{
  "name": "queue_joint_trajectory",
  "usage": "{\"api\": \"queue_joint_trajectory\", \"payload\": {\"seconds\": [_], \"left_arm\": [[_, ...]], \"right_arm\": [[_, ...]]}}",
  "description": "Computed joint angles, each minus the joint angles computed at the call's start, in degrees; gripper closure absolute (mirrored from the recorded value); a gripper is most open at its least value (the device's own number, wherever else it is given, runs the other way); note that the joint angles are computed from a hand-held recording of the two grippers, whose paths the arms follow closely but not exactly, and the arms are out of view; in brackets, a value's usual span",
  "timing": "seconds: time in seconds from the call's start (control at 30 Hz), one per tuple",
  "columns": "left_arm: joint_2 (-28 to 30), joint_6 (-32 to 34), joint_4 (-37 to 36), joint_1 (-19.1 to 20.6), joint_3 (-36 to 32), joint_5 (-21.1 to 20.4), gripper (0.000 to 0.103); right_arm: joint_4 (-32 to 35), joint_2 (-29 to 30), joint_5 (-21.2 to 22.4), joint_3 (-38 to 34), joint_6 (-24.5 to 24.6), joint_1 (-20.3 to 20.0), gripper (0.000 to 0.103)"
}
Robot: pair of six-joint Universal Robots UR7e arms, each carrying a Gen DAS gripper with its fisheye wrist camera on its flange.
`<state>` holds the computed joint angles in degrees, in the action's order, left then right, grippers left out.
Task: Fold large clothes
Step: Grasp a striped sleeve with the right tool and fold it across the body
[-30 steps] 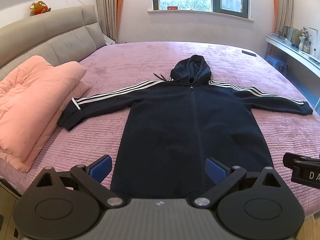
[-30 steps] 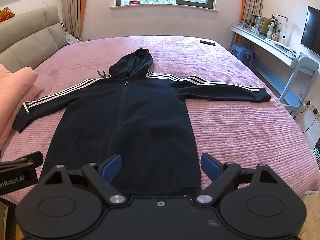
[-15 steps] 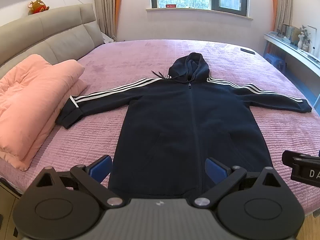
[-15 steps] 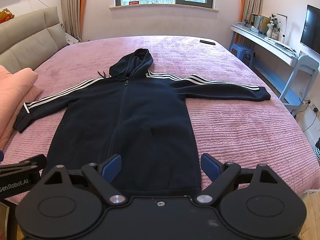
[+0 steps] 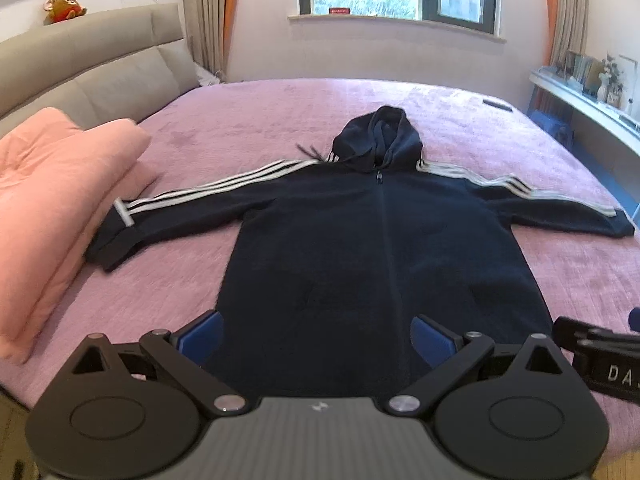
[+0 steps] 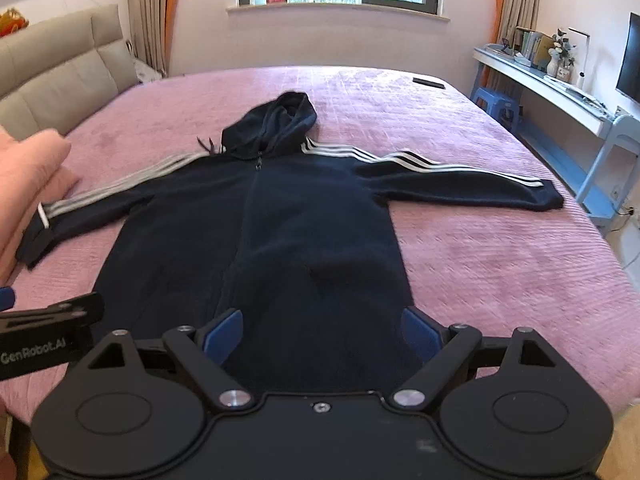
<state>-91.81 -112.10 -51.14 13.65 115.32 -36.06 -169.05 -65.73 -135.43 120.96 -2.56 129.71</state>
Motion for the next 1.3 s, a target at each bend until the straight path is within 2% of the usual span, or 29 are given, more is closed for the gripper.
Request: {"api": "queue_joint_trajectory", "payload": {"seconds": [0.07,0.17,0.23,0.3,0.43,0.53,0.6,0.67,0.73,0.87,1.07,1.13,1.23,1.3], "left_arm": [[-0.8,4.3,-4.8,3.8,1.5,4.5,0.002],[-0.8,15.1,-15.9,11.3,2.9,11.5,0.002],[-0.4,24.9,-26.4,16.3,3.3,14.6,0.002],[0.9,31.8,-32.3,20.1,1.7,15.6,0.004],[3.4,37.9,-33.8,24.4,-4.0,14.6,0.005],[5.1,43.9,-36.8,26.3,-8.2,12.3,0.004],[6.4,45.8,-36.1,27.2,-11.7,10.4,0.004],[7.8,47.0,-35.3,28.0,-15.0,9.0,0.004],[9.1,50.5,-37.5,28.8,-17.9,8.1,0.004],[12.7,55.8,-39.8,30.2,-22.6,9.3,0.004],[20.2,61.8,-46.2,32.5,-28.4,10.9,0.004],[23.0,66.0,-52.5,33.5,-29.0,10.8,0.001],[26.5,75.3,-64.7,35.4,-28.3,7.9,0.003],[29.1,77.6,-70.2,36.6,-28.2,7.2,0.003]], "right_arm": [[-5.4,3.3,2.2,-1.2,-3.1,-2.5,0.001],[-9.7,7.8,5.9,-4.6,-6.0,-5.9,0.001],[-8.2,10.6,7.2,-8.5,-5.9,-7.8,0.001],[-5.3,12.8,7.6,-12.5,-4.8,-9.0,0.001],[6.3,15.0,4.8,-20.6,0.7,-9.7,0.001],[14.6,16.0,2.4,-26.2,4.3,-9.5,0.001],[19.7,16.7,0.9,-30.1,6.3,-9.2,0.001],[22.6,17.4,-1.2,-33.3,7.8,-8.9,0.001],[24.6,18.4,-3.9,-36.7,8.2,-8.8,0.001],[24.2,19.4,-6.3,-42.0,6.4,-10.1,0.001],[20.9,18.6,-3.3,-46.4,2.0,-16.2,0.001],[18.0,18.7,-2.2,-47.7,-1.0,-19.4,0.001],[10.6,19.5,0.2,-48.5,-8.2,-24.7,0.001],[11.0,20.3,1.9,-51.0,-9.2,-28.6,0.002]]}}
